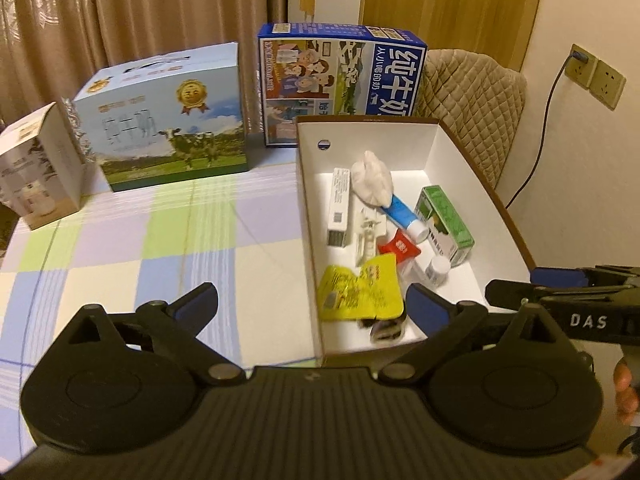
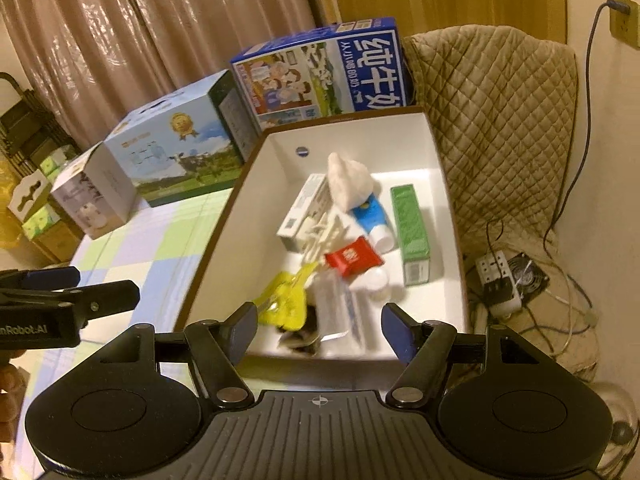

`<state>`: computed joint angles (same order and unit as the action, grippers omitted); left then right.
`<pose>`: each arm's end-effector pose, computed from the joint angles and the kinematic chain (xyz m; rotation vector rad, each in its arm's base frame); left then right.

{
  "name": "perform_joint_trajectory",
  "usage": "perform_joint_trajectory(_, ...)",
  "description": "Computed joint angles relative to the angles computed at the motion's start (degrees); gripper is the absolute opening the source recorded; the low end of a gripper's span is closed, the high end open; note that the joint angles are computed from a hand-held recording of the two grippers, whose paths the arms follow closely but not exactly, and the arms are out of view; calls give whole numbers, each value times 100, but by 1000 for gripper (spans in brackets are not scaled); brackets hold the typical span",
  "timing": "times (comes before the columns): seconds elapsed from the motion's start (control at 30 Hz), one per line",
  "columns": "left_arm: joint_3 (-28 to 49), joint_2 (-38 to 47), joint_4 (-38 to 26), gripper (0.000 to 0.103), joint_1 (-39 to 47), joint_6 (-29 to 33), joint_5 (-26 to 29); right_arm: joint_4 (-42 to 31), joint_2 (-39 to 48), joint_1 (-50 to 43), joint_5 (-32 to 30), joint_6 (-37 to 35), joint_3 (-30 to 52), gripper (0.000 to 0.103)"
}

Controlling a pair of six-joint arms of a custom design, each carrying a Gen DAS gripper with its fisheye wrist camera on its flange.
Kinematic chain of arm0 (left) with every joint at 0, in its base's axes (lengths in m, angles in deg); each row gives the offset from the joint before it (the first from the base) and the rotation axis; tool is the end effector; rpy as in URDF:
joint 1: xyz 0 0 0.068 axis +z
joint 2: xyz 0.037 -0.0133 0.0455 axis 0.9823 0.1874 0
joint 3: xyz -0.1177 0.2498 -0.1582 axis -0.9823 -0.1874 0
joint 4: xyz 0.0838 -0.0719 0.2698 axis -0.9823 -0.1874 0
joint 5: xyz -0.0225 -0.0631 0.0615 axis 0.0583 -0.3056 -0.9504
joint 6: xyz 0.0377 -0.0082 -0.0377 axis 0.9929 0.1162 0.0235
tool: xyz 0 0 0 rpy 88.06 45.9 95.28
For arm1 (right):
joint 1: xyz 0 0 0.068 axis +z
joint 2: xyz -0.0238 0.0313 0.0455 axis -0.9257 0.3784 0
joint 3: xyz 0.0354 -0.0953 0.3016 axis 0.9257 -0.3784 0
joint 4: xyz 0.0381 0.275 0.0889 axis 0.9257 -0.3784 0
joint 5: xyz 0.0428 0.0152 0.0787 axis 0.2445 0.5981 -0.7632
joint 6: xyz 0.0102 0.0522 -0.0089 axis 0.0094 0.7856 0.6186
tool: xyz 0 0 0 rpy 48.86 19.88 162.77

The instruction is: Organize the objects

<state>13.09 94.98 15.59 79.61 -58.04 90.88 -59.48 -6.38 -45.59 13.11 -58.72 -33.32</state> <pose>0.2379 -0.0015 0.2646 0.1198 2.4053 -0.0733 0.2473 0.1033 0.2833 -0.0904 2.4140 0.4169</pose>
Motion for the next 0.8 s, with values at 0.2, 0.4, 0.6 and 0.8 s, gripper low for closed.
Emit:
perform_joint_trajectory(0.2,-375,-845,-534,100,554,394,306,-408,-560,745,562,602,-247,66)
perform_joint_trajectory(0.4,-573,-1713,-1352,100,1663,1284,996,-910,-1009,1922,1370,1469,-295,66)
perform_joint_trajectory(0.6,-468,-2274,-2577,100,3613,2926,2226,-1309,-1096,3375,2287,2461,-159,66)
perform_joint_trajectory(0.8,-189,-2014,-4228,100,6297,5704,3409,-1661,-861,4758,3026,3446,56,66)
